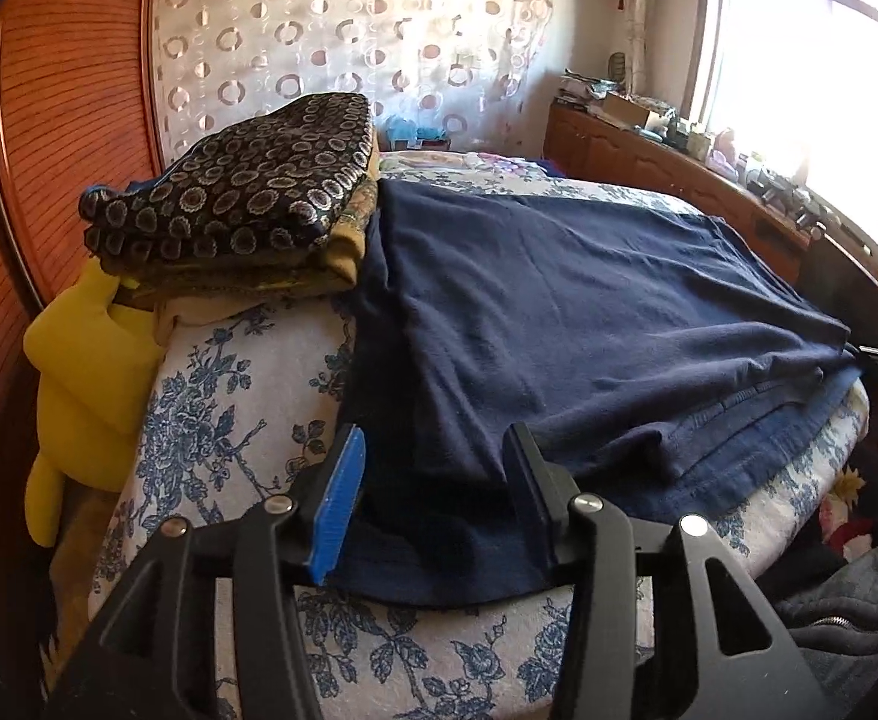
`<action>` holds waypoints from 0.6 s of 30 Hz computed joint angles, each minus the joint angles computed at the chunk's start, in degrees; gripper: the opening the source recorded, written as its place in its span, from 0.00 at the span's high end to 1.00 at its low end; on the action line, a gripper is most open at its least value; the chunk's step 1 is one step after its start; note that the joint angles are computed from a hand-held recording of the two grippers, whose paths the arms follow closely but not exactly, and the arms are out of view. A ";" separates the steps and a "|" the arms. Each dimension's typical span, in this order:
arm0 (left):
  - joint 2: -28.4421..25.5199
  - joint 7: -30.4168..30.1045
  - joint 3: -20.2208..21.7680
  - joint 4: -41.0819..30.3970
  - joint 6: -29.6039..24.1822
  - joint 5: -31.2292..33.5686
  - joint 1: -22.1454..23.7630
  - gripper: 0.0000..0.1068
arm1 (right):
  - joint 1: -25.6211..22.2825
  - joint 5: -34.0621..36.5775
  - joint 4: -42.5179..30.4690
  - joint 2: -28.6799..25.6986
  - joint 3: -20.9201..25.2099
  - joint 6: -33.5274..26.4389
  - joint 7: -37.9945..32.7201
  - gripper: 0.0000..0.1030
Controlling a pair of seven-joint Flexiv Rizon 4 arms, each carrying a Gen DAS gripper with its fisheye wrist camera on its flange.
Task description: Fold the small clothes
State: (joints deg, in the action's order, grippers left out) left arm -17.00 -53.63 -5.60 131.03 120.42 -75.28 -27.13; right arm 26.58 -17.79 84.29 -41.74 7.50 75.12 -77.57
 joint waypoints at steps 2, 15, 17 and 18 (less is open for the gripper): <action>0.06 -2.25 0.25 0.42 -0.31 1.67 0.65 0.56 | -0.94 0.49 2.20 1.89 0.92 0.87 -1.02 0.95; -2.19 5.89 -2.59 -3.10 1.94 -8.57 1.68 0.56 | 1.02 -0.24 1.61 2.80 -0.50 6.32 0.95 0.78; -2.58 7.21 -3.30 -3.65 2.35 -9.93 2.04 0.56 | 1.36 -0.69 0.26 2.00 -0.08 6.72 0.70 0.72; -2.78 7.65 -3.60 -3.83 2.75 -10.31 2.17 0.56 | 1.61 -0.85 -0.48 1.49 0.03 6.87 0.66 0.67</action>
